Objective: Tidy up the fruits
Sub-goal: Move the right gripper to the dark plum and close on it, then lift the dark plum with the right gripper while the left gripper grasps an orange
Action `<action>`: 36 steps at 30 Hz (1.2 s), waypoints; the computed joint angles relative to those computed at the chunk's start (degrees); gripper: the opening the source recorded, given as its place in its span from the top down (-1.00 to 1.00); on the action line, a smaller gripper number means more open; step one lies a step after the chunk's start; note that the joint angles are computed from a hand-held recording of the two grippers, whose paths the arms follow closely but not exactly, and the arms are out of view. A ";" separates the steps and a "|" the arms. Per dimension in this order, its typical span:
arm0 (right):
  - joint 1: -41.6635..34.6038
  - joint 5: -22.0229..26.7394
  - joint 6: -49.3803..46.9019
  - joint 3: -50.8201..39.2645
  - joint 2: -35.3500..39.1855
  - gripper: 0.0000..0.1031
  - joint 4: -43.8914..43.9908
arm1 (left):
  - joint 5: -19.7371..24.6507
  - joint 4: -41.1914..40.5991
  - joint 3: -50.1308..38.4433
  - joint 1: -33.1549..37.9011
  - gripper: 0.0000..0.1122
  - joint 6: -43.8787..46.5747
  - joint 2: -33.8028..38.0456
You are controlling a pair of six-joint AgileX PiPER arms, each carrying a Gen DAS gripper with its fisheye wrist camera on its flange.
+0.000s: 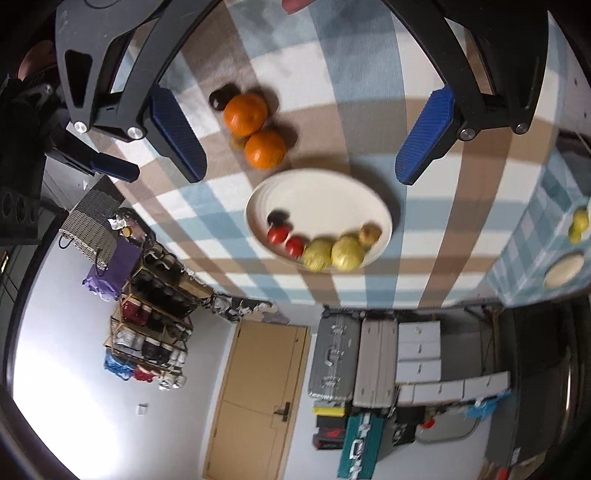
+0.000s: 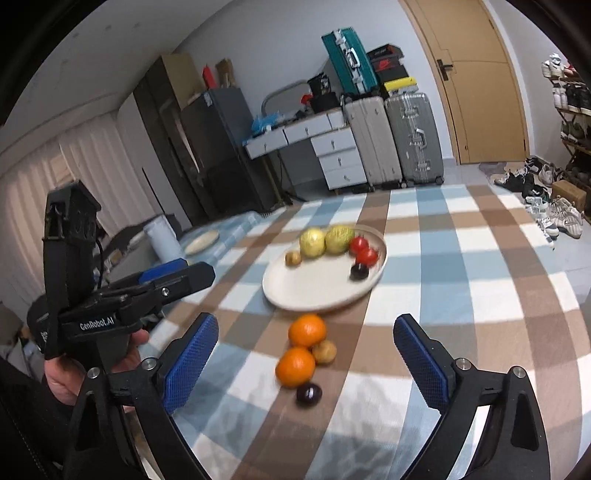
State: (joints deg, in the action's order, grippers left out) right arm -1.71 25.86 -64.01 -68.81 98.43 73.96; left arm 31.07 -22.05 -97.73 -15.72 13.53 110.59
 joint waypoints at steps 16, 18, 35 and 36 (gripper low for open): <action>4.23 0.75 8.71 -2.73 8.43 -0.70 -11.81 | -3.52 -6.29 9.53 2.26 -0.81 5.24 1.72; 4.61 1.04 11.12 -3.96 9.36 -0.62 -14.26 | -3.25 -6.76 9.63 2.44 -0.81 5.58 1.78; 3.73 4.52 20.62 -8.64 12.85 0.53 -22.11 | 1.24 -2.67 2.87 1.39 -0.81 2.16 5.44; 3.51 4.24 19.32 -7.95 12.41 0.53 -20.94 | 1.71 -1.91 2.03 1.04 -0.81 1.47 5.90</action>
State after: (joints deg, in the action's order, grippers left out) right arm 1.81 30.11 -44.70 -76.77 110.85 53.02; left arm 32.77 -23.96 -95.71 -14.68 15.00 116.49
